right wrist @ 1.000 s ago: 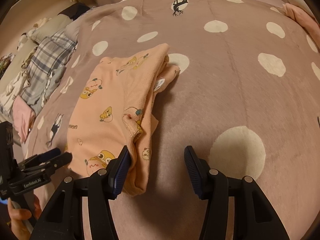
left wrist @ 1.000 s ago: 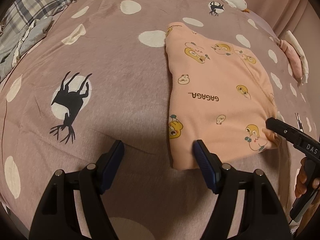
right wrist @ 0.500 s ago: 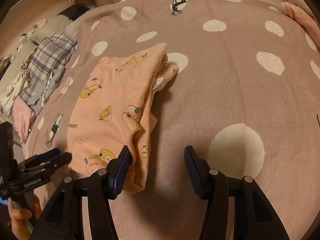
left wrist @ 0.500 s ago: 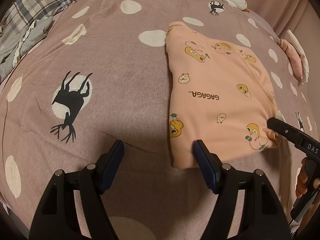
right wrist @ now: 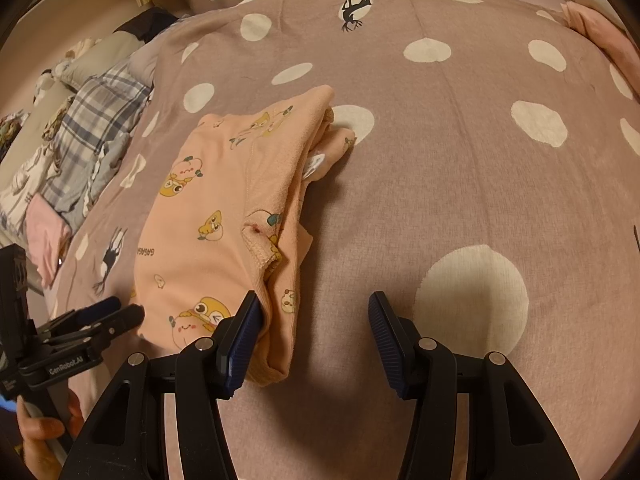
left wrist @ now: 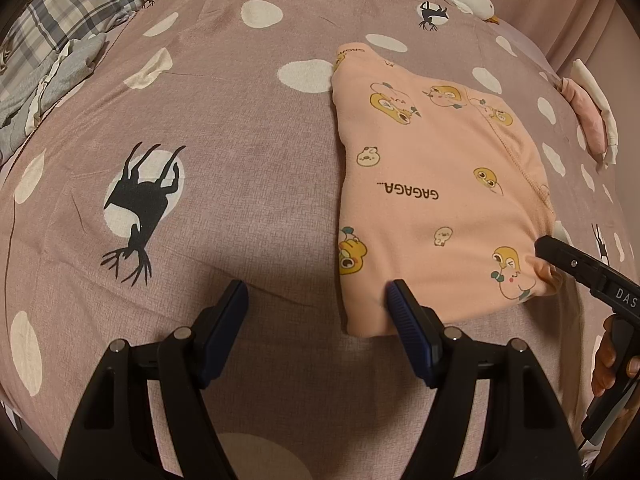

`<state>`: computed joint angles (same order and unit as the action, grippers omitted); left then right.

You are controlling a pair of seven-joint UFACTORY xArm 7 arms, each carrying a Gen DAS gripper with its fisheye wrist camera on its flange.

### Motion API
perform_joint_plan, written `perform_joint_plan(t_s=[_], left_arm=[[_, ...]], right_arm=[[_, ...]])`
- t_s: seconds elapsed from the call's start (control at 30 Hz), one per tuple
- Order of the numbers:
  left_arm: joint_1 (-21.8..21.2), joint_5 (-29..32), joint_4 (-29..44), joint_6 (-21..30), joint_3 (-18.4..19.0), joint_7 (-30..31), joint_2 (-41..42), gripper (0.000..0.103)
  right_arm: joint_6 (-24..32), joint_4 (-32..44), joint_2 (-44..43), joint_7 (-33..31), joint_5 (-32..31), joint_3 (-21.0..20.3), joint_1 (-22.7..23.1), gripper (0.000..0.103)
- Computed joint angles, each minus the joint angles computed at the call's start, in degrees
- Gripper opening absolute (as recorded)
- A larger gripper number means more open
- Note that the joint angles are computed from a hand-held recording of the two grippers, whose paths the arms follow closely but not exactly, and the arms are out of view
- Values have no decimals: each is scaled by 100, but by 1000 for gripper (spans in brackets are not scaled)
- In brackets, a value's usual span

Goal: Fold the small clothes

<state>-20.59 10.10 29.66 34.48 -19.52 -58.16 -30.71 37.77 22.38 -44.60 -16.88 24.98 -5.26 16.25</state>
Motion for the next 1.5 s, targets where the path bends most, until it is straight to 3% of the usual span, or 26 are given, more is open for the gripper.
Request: perform_joint_plan(t_s=[0.5, 1.07, 1.33, 1.4, 1.5], left_arm=[[-28, -25, -70, 80, 7, 2, -126, 73], [-140, -93, -27, 663, -98, -62, -509, 73], [-229, -23, 130, 997, -284, -180, -725, 83], [-264, -22, 176, 1060, -315, -198, -788, 86], [-267, 22, 265, 1143, -403, -255, -864, 93]], right_arm=[[12, 5, -7, -27, -13, -27, -16, 54], [376, -235, -739, 334, -354, 56, -314, 54], [641, -331, -1325, 442, -473, 111, -244, 54], [681, -345, -1482, 473, -499, 153, -208, 62], [756, -356, -1742, 480, -519, 158, -124, 65]])
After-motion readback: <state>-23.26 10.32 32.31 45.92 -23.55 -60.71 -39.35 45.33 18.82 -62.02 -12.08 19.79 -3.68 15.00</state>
